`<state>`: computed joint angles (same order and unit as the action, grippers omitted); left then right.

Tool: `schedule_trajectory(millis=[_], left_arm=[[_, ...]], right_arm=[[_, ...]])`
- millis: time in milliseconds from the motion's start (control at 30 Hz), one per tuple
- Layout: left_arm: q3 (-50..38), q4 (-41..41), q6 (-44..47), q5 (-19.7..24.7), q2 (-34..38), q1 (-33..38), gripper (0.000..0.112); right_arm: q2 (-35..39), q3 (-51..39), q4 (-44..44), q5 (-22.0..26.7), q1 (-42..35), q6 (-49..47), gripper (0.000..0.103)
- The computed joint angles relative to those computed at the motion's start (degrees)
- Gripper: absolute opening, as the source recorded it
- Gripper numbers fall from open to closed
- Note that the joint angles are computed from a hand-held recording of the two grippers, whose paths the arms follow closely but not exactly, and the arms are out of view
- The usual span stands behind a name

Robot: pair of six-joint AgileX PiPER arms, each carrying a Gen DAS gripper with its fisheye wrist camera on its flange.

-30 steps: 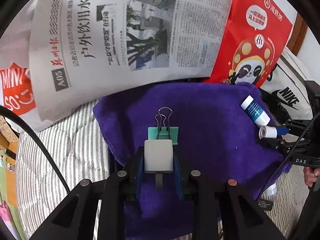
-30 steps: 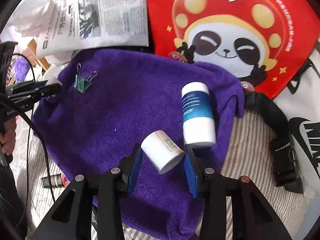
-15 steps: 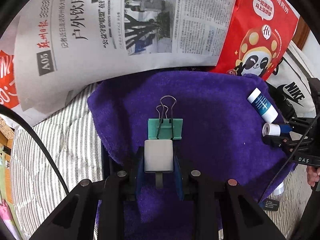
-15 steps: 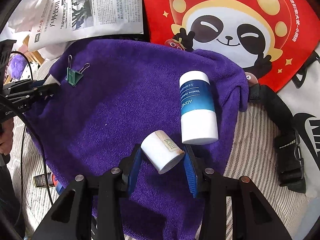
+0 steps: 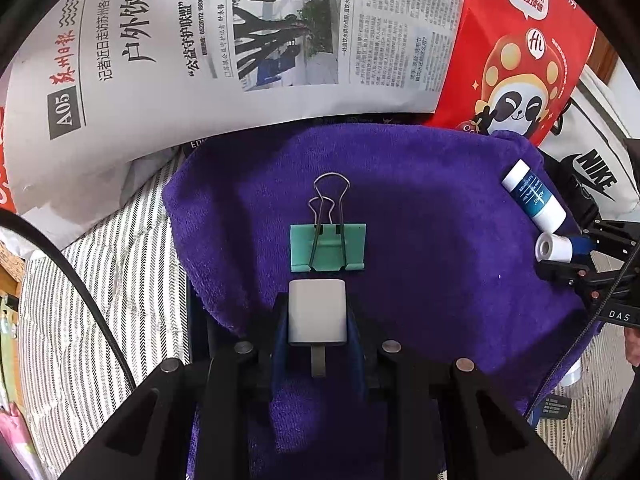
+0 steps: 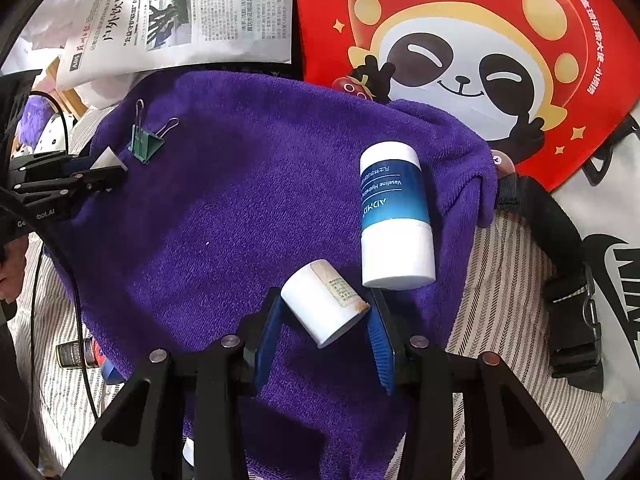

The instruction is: Organize rigid objects

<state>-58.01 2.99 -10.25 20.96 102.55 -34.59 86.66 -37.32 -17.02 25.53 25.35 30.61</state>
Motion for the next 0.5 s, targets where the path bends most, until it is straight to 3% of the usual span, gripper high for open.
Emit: schedule_trajectory(millis=[267,433,500], left_arm=[[0.41,4.02,-3.01,0.13,0.09,-0.78,0.025],[0.15,-2.36,3.6,0.53,-0.02,-0.34,0.043],[0.09,-1.22,2.56,0.63,0.1,-0.82,0.044]], right_arm=[[-0.53,0.85,-3.06,-0.07,1.5,2.99,0.046],[-0.77,1.15,-3.62,0.19,1.48,2.1,0.054],[-0.45,0.89,-2.9,0.15,1.31,0.63,0.058]])
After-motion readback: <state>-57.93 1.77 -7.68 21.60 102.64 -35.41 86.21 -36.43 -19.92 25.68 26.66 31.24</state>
